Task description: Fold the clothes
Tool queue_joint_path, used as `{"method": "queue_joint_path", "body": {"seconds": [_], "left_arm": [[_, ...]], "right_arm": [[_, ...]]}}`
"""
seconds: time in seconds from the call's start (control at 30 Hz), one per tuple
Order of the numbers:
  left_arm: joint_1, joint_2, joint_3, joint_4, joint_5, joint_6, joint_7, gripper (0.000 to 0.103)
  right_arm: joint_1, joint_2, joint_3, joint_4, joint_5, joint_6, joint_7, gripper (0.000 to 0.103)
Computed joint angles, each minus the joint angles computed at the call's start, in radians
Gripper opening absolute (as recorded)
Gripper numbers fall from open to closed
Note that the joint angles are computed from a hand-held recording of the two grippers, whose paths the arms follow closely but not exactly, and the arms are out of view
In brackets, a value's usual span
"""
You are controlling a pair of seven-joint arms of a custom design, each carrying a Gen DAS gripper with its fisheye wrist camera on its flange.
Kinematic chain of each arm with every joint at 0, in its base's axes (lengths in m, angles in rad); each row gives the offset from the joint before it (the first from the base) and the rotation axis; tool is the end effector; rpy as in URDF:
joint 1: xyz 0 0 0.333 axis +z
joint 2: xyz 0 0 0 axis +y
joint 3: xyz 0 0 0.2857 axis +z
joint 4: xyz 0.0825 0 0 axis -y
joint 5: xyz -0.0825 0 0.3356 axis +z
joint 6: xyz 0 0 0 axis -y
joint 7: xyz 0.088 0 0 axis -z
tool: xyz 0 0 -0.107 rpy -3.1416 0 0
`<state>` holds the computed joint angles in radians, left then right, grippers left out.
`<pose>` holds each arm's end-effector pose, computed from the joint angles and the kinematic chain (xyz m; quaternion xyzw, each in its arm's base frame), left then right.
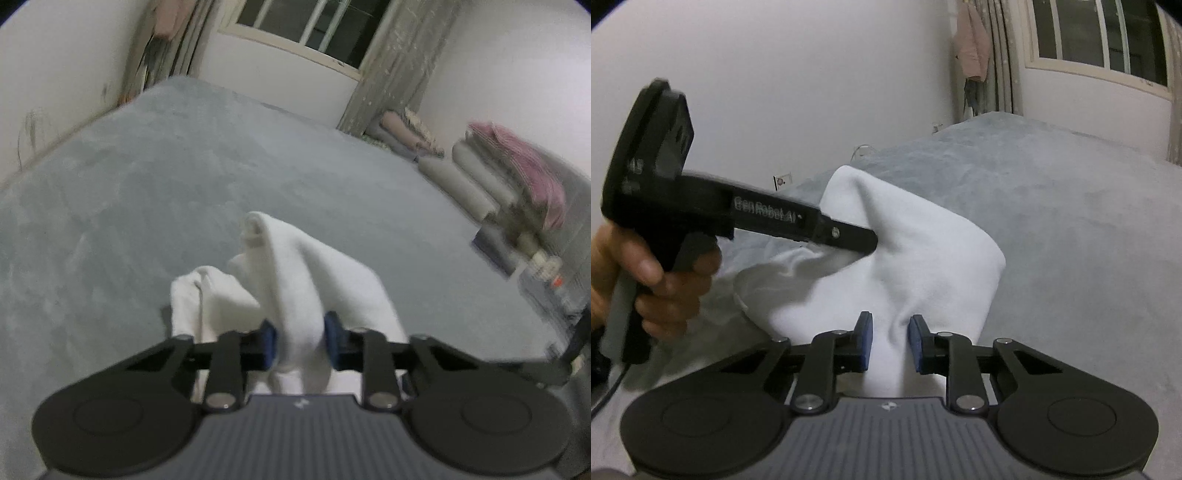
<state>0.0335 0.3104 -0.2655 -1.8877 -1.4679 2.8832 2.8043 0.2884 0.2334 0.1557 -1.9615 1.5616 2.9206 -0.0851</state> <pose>0.5901 -0.0688 0.3818 -0.5993 0.6482 -0.4569 0.1093 0.5409 0.1833 0.3902 -0.7876 0.4005 -0.1680 0.4371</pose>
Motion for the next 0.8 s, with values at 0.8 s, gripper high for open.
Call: {"method": "queue_joint_path", "body": {"seconds": [0.8], "left_arm": [[0.070,0.029,-0.035,0.017,0.216,0.009,-0.275,0.011]], "right_arm": [[-0.022,-0.026,-0.030,-0.004,0.072,-0.102,-0.056,0.022]]}}
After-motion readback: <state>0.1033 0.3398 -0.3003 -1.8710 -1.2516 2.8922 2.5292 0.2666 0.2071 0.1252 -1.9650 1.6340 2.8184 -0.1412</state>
